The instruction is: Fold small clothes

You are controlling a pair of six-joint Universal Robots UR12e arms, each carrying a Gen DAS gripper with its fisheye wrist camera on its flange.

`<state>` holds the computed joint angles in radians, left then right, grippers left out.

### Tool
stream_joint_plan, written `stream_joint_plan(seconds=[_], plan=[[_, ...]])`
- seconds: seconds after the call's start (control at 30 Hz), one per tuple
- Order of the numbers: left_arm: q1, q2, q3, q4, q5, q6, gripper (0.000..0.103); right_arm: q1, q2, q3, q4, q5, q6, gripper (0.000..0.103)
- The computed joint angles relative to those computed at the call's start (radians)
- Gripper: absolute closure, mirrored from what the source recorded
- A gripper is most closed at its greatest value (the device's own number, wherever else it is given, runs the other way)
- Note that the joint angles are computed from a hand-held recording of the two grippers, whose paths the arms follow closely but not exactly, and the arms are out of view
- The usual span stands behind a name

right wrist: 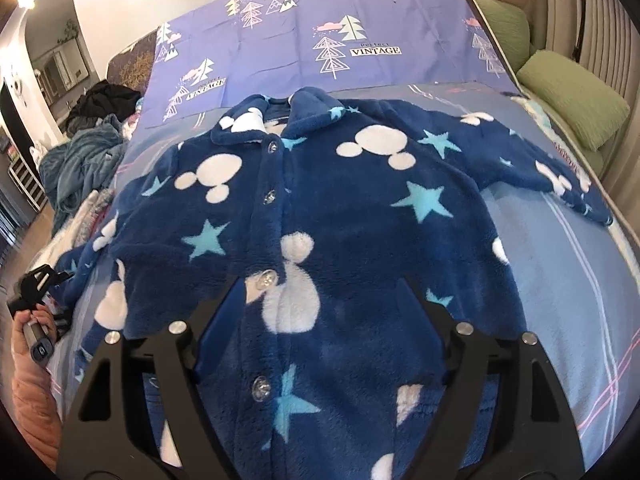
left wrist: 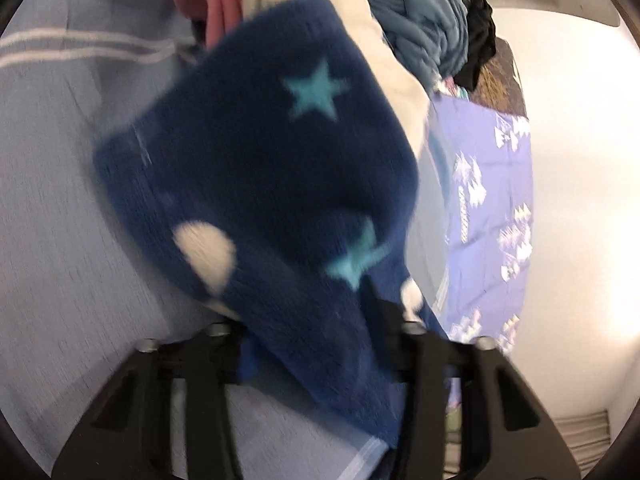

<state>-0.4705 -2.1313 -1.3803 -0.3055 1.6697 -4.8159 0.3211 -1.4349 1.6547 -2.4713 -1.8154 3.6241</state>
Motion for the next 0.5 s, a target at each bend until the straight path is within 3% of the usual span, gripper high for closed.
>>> stream_joint_plan(seconds=[0.03, 0.1, 0.2, 0.33, 0.5], plan=[[0.000, 0.003, -0.001, -0.003, 0.014, 0.006, 0.084, 0.004, 0.003, -0.005, 0.004, -0.017, -0.010, 0.024], [-0.005, 0.007, 0.007, -0.002, 0.064, 0.054, 0.086, 0.013, 0.008, -0.014, 0.009, -0.051, -0.032, 0.024], [-0.036, 0.003, 0.085, -0.069, 0.205, 0.243, 0.088, 0.021, 0.010, -0.022, 0.001, -0.090, -0.057, 0.025], [-0.080, -0.029, 0.213, -0.089, 0.313, 0.493, 0.088, 0.012, 0.000, -0.011, -0.025, -0.064, -0.045, 0.025], [-0.140, -0.110, 0.410, -0.079, 0.340, 0.808, 0.088, -0.005, -0.018, 0.012, -0.049, -0.033, -0.028, 0.025]])
